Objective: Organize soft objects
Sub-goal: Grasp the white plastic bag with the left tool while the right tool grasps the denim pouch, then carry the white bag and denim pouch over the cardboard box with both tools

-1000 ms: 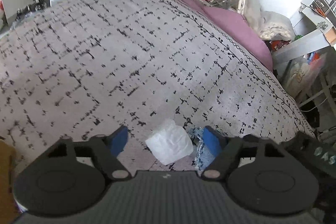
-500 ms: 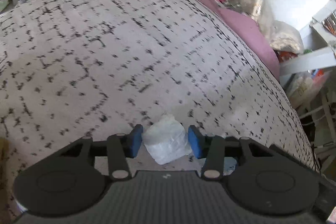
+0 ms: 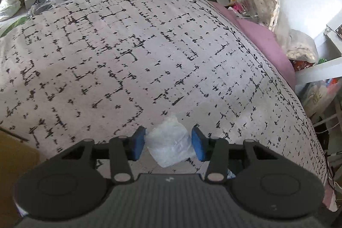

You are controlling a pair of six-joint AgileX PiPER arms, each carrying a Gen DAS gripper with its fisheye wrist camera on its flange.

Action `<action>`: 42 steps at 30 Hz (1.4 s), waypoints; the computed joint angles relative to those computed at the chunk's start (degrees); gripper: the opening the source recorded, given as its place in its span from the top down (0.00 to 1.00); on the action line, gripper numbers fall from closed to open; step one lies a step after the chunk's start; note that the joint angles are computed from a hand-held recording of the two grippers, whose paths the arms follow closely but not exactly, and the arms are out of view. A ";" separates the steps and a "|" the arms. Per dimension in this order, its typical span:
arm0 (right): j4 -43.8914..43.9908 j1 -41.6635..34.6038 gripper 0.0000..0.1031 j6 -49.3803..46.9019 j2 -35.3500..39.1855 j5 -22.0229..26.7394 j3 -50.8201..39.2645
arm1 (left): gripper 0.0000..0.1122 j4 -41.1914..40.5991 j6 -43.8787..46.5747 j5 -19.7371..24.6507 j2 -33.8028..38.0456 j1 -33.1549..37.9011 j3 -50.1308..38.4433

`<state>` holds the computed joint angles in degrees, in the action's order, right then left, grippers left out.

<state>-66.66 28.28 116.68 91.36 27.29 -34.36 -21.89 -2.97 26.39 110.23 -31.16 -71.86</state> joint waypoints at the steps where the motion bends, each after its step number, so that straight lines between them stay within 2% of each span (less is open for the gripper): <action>1: 1.28 0.11 0.54 -1.46 -0.40 0.24 -0.13 | 0.59 0.48 -0.26 -0.08 -0.47 -0.04 0.39; 11: 4.73 5.06 0.55 -2.83 -8.55 4.33 1.57 | 0.59 4.72 -2.23 -0.17 -7.11 -0.35 4.62; 20: 7.38 15.63 0.55 -4.36 -17.36 13.70 1.32 | 0.59 6.20 -0.68 1.04 -17.93 1.09 10.82; 24: 7.41 19.77 0.55 -3.63 -19.35 18.47 0.80 | 0.59 5.72 1.47 2.68 -22.59 2.78 12.79; 29: 7.50 24.01 0.55 -2.39 -20.39 21.92 -0.02 | 0.59 4.83 3.58 5.37 -27.32 5.38 14.06; 42: 7.35 36.77 0.55 -0.97 -20.61 34.06 -5.82 | 0.59 -0.46 13.64 14.76 -37.75 15.29 14.15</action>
<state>-59.32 65.05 115.71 70.75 61.35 -40.18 -22.35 10.66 41.15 72.48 -15.87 -57.71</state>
